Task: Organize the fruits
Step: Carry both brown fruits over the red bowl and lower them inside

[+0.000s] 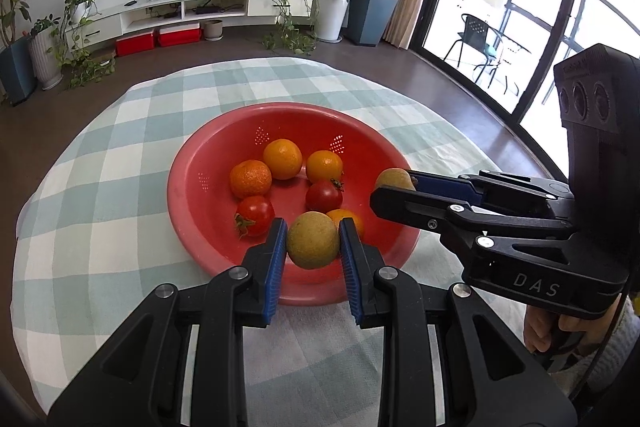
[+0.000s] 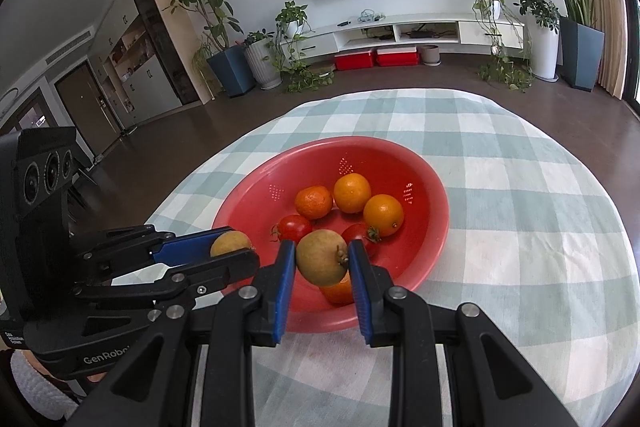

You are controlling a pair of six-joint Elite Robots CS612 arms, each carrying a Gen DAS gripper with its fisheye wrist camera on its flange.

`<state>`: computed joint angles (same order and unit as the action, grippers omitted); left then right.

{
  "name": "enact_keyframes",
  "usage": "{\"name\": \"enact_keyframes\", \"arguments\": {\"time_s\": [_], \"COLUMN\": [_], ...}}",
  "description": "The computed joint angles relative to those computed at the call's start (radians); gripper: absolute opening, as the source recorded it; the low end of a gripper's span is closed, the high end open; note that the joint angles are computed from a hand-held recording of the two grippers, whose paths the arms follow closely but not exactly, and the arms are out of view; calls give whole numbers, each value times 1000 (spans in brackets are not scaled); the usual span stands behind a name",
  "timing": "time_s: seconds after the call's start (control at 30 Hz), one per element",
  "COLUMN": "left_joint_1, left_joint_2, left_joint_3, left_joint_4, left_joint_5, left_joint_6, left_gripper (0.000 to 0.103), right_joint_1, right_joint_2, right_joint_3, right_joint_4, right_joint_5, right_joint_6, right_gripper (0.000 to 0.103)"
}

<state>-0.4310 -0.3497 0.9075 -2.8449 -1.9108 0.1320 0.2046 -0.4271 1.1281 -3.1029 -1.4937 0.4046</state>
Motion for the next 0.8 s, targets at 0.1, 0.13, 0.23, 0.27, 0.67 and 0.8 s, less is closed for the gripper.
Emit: {"name": "enact_keyframes", "arguments": {"time_s": [0.1, 0.13, 0.23, 0.27, 0.67, 0.8], "left_joint_1": [-2, -3, -4, -5, -6, -6], "left_joint_2": [12, 17, 28, 32, 62, 71], "left_joint_3": [-24, -33, -54, -61, -116, -131], "left_joint_4": [18, 24, 40, 45, 86, 99], "left_joint_5": [2, 3, 4, 4, 12, 17], "left_joint_6": [1, 3, 4, 4, 7, 9], "left_gripper": [25, 25, 25, 25, 25, 25], "right_joint_1": [-2, -3, -3, -3, -5, -4], "right_joint_2": [6, 7, 11, 13, 28, 33], "right_joint_3": [-11, -14, -22, -25, -56, -66], "right_joint_4": [12, 15, 23, 28, 76, 95], "right_joint_5": [4, 4, 3, 3, -7, -19], "right_joint_6": [-3, -5, -10, -12, -25, -34], "right_gripper": [30, 30, 30, 30, 30, 30]}}
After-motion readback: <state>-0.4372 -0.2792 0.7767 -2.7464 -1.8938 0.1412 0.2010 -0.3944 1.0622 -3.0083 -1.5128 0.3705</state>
